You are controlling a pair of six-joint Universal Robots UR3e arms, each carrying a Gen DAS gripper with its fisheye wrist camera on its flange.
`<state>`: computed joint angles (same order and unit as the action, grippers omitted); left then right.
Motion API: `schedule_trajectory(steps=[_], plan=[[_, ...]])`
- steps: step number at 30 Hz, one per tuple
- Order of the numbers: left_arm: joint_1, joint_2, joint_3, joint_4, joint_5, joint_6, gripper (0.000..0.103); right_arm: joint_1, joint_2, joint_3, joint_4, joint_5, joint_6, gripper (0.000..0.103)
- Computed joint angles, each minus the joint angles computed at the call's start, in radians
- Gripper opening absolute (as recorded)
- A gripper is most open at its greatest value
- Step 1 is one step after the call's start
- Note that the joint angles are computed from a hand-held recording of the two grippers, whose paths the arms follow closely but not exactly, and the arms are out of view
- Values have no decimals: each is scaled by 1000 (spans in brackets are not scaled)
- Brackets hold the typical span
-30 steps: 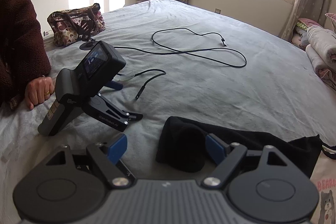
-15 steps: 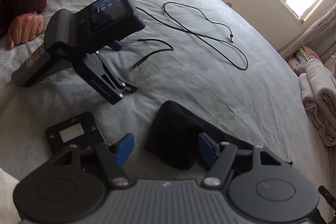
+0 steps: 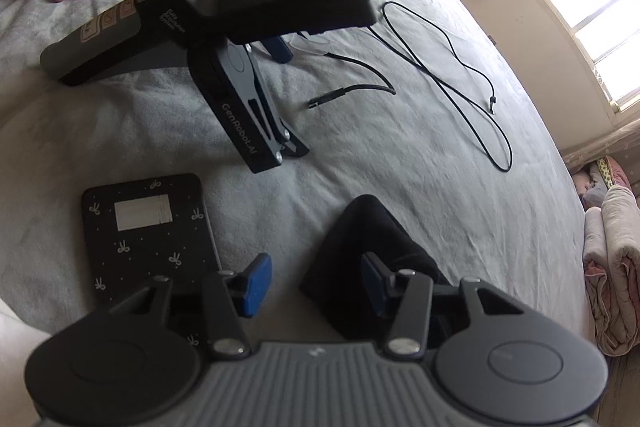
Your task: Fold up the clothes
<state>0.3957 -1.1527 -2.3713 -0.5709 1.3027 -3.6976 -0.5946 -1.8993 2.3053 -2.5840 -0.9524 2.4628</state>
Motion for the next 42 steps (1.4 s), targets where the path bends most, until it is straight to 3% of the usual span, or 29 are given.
schedule_trajectory(steps=[3, 5, 6, 7, 12, 18, 20, 23, 27, 32, 37, 42], plan=[[-85, -113, 42, 55, 80, -4, 46, 39, 32, 2, -41, -27, 15, 71], [-141, -182, 78, 77, 146, -1, 31, 63, 52, 1, -66, -43, 26, 71], [-179, -208, 114, 61, 206, 20, 10, 75, 61, 0, -78, -50, 31, 71], [-218, -234, 151, 46, 271, 43, 4, 86, 71, -2, -89, -57, 37, 71], [-451, -357, 297, 120, 700, 242, 4, 147, 130, -27, -134, -83, 68, 71], [-510, -463, 420, 180, 923, 525, 4, 236, 225, -74, -179, -107, 140, 71], [-499, -478, 425, 199, 925, 578, 4, 262, 255, -91, -176, -107, 166, 71], [-473, -465, 426, 173, 877, 564, 13, 297, 293, -119, -173, -114, 188, 71], [-472, -422, 374, 206, 831, 528, 32, 304, 339, -184, -163, -124, 175, 71], [-484, -405, 355, 208, 716, 504, 32, 285, 435, -286, -178, -151, 143, 70], [-500, -454, 382, 188, 615, 475, 32, 304, 538, -364, -196, -208, 58, 57], [-480, -466, 359, 192, 539, 445, 32, 312, 601, -423, -130, -160, -70, 57]])
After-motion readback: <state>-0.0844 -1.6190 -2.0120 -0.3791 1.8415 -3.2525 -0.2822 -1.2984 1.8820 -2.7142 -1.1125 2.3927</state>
